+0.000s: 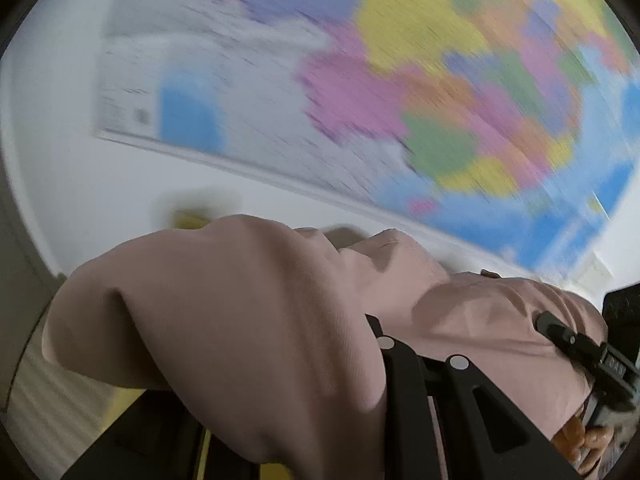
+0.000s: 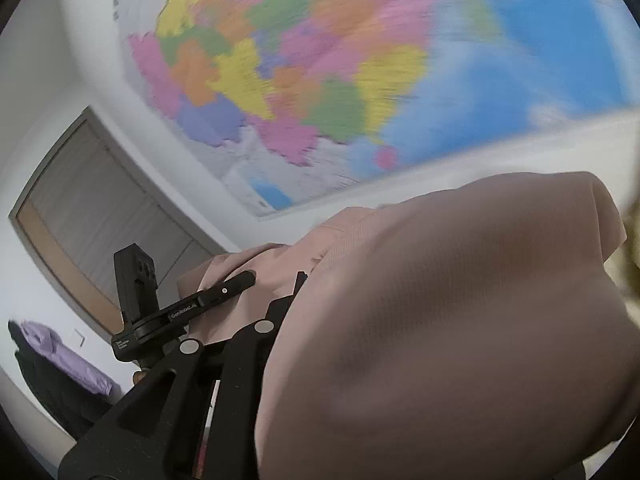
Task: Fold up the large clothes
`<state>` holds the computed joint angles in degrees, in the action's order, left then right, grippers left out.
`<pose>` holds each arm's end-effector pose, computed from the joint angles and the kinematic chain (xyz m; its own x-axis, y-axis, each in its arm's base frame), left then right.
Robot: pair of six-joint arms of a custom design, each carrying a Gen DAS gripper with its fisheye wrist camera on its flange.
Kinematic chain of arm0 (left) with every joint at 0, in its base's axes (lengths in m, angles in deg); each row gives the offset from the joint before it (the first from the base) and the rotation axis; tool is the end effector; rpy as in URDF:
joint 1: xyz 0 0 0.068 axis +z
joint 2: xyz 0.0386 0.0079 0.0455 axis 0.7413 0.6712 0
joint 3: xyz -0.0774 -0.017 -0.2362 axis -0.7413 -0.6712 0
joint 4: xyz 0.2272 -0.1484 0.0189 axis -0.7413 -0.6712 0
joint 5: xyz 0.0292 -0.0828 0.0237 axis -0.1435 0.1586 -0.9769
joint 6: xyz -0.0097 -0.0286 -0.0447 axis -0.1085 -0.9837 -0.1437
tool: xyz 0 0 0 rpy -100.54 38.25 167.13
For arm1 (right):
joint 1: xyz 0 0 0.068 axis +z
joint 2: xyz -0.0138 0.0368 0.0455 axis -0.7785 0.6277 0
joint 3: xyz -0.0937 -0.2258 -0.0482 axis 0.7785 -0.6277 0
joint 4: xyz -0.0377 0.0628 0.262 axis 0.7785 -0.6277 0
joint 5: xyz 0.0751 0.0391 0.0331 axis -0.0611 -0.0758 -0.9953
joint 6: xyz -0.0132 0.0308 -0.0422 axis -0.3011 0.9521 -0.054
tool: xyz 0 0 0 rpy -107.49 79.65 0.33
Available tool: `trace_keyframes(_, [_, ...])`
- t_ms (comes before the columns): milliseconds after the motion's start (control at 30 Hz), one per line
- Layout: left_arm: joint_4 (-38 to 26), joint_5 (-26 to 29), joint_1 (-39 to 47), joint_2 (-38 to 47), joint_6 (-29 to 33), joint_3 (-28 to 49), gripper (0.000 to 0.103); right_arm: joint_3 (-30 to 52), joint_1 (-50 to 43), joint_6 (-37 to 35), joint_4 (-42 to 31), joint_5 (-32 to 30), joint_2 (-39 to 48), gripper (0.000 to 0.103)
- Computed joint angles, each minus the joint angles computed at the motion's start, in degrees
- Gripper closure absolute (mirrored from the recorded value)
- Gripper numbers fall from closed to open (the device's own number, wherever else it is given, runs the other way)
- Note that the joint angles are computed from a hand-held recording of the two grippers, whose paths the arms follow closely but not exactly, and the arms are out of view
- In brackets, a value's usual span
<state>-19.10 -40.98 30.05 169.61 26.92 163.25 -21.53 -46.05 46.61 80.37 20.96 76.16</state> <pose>0.3468 -0.1157 0.2755 -0.6660 -0.0587 -0.7437 0.2265 0.9339 -0.2766 0.2654 0.0441 0.2296 -0.6487 0.3773 -0.6610 -0.3050 0.6668 0.6800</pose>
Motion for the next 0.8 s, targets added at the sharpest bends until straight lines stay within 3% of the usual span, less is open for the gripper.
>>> trace_keyframes(167, [2.59, -0.51, 7.99, 2.63, 2.23, 3.05, 0.088, 11.76, 9.31, 1.57, 9.34, 4.70, 17.31, 0.087])
trace_keyframes(267, [8.06, -0.46, 12.70, 5.71, 3.31, 1.39, 0.087, 16.93, 13.81, 0.39, 13.21, 7.32, 27.68, 0.087])
trace_keyframes(367, [10.41, -0.88, 15.81, 13.45, 3.89, 1.64, 0.087, 23.05, 16.43, 1.48, 13.07, 6.93, 39.78, 0.087])
trace_keyframes(467, [8.36, -0.69, 18.16, 23.52, 4.54, 5.15, 0.087, 28.25, 17.67, 2.11, 9.77, 4.05, 50.42, 0.084])
trace_keyframes(567, [10.60, 1.32, 19.78, 26.72, 4.03, 4.44, 0.080, 27.27, 18.27, -0.54, 8.96, 3.13, 52.13, 0.071])
trace_keyframes(633, [11.04, 3.13, 20.86, 27.29, 3.83, 4.11, 0.077, 25.46, 17.58, -1.17, 8.26, 1.78, 50.64, 0.050])
trace_keyframes(700, [10.16, 3.63, 21.41, 27.86, 4.43, 4.87, 0.074, 21.34, 15.62, -0.91, 9.57, -0.73, 47.52, 0.037])
trace_keyframes(767, [8.30, 5.84, 22.55, 29.06, 4.49, 6.43, 0.054, 17.25, 13.66, -1.58, 9.86, -1.28, 43.91, 0.033])
trace_keyframes(800, [7.32, 7.46, 22.98, 30.07, 4.79, 7.46, 0.053, 15.06, 12.09, -1.62, 9.79, -1.92, 41.95, 0.029])
